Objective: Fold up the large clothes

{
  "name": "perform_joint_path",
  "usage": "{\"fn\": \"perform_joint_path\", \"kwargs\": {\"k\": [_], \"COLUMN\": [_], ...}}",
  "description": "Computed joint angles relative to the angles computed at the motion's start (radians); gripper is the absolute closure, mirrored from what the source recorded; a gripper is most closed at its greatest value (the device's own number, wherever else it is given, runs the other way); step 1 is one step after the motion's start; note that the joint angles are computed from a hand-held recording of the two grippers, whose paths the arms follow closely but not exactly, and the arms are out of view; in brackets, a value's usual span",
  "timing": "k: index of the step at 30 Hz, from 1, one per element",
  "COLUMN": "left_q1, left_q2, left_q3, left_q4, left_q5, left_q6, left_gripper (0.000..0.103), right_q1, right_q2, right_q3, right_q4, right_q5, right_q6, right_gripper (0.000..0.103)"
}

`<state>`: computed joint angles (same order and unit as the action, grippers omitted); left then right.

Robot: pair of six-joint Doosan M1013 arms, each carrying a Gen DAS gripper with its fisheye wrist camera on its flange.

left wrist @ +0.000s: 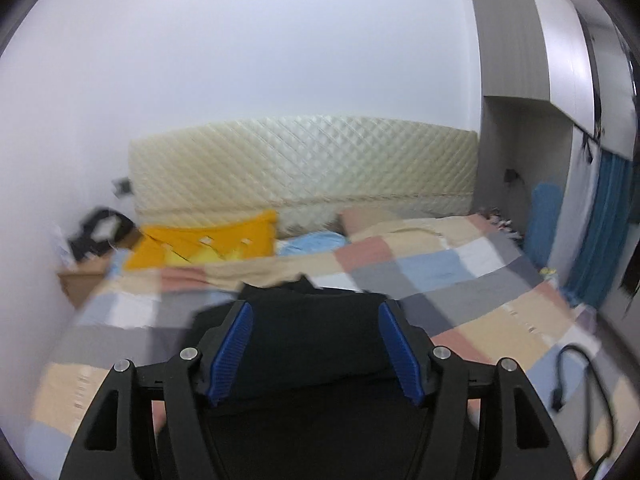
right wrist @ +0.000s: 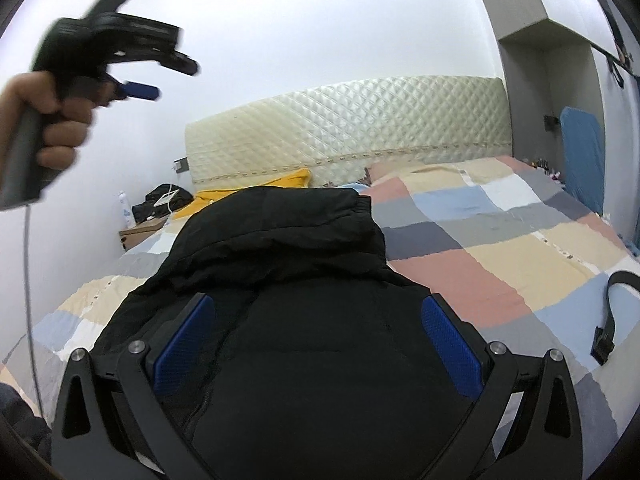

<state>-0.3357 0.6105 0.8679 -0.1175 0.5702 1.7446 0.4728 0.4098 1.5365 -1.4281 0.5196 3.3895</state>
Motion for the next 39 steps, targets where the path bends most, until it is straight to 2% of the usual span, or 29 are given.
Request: {"fn": "perform_joint_path", "kwargs": {"k": [1,4,11,12,17,23,25,33,35,39], "left_q1": [0.005,0.034,0.084,0.090,0.131,0.146,0.152,0.159,0.161,0.181], "left_q2": [-0.021,-0.071,-0.165,-0.172,-0.178,-0.193,-0.187,-0.145,-0.139,-0.117], "left_q3": [0.036,0.120,0.343,0.367,0.421,0.500,0.508,0.500,0.497,0.473], "left_q4": [0.006,-0.056,-0.139,-0.144,-0.258,-0.318,-0.354,-0.291,-0.225,-0.214], "left_q5": [-0.022,-0.027,-0.139,-0.161,-0.178,-0.257,-0.246,-0.190,-0.183,-0.133], "left_q6": [0.005,0.067,0.193,0.198,0.263,0.359,0.411,0.414,0.366,0.323], "left_gripper": [0.038,0.038,0.038,0.038,0.038,0.038,0.038,0.038,0.038,0.038], "right_q1": [0.004,0.012,0.035,0.040,0.059,0.074,0.073,0.066,0.065,0.052], "right_q2": [-0.002,-0.006,-0.005,-0.006,-0.016,-0.011,-0.006,0.014,0.021,0.028], "right_q3": [0.003,0.007,-0.010,-0.012,-0.008,-0.021,-0.027,-0.056,-0.067,-0.081], "right_q4": [-0.017,-0.055,0.041,0.057,0.068,0.086,0.107,0.226,0.259,0.347], "right_q5": [0.000,-0.010,-0.006,-0.004,-0.008,0.020,0.022,0.054,0.079,0.092], "right_q6": [0.007,0.032,-0.104,-0.131,-0.189,-0.244,-0.262,-0.378,-0.429,-0.518], "right_gripper": [0.000,0.000,0.000,0.000,0.000,0.000,0.000,0.000,0.000,0.000]}}
